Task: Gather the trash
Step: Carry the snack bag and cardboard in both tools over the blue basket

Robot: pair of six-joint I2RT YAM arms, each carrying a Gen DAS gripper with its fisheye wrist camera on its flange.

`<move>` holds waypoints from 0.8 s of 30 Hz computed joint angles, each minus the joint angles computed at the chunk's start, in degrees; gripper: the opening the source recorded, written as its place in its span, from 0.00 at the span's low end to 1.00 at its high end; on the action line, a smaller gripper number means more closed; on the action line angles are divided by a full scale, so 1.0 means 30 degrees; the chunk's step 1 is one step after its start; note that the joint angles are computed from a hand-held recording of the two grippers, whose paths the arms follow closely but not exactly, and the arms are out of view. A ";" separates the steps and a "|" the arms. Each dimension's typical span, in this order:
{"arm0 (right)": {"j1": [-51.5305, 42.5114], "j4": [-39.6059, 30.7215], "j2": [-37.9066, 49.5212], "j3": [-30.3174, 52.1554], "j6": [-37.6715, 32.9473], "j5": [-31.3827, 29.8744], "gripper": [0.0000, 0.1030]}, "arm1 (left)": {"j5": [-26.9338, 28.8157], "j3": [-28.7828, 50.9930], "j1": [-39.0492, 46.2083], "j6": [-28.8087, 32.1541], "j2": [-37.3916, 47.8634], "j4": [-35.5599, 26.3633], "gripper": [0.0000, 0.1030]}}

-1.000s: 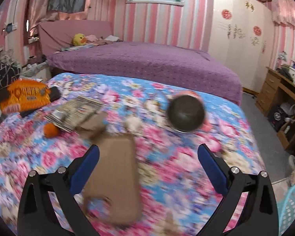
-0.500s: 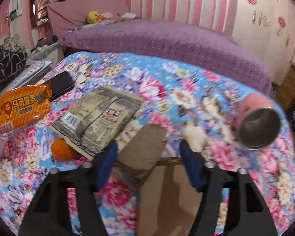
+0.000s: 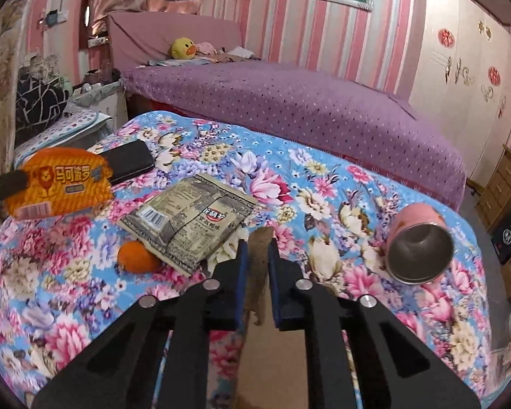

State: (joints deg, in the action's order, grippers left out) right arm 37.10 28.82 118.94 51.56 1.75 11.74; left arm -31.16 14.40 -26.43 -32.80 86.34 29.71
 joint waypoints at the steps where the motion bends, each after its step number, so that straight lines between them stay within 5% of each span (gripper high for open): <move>1: -0.0006 0.0135 -0.0303 -0.0345 -0.0087 0.0005 0.11 | -0.0257 0.0038 -0.0257 -0.0099 -0.0168 -0.0263 0.05; 9: -0.0490 0.1913 -0.3395 -0.4435 -0.0168 -0.0122 0.11 | -0.1270 -0.0253 -0.2117 -0.1135 -0.1990 -0.1659 0.05; 24: -0.5055 0.5986 -0.9882 -1.4665 -0.0570 -0.2485 0.11 | -0.6439 0.1809 -1.0358 -0.5169 -0.2221 -0.6519 0.05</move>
State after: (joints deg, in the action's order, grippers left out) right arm 21.93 46.78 89.29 7.56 0.04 4.29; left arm -50.48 19.83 -57.51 -48.30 79.68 10.16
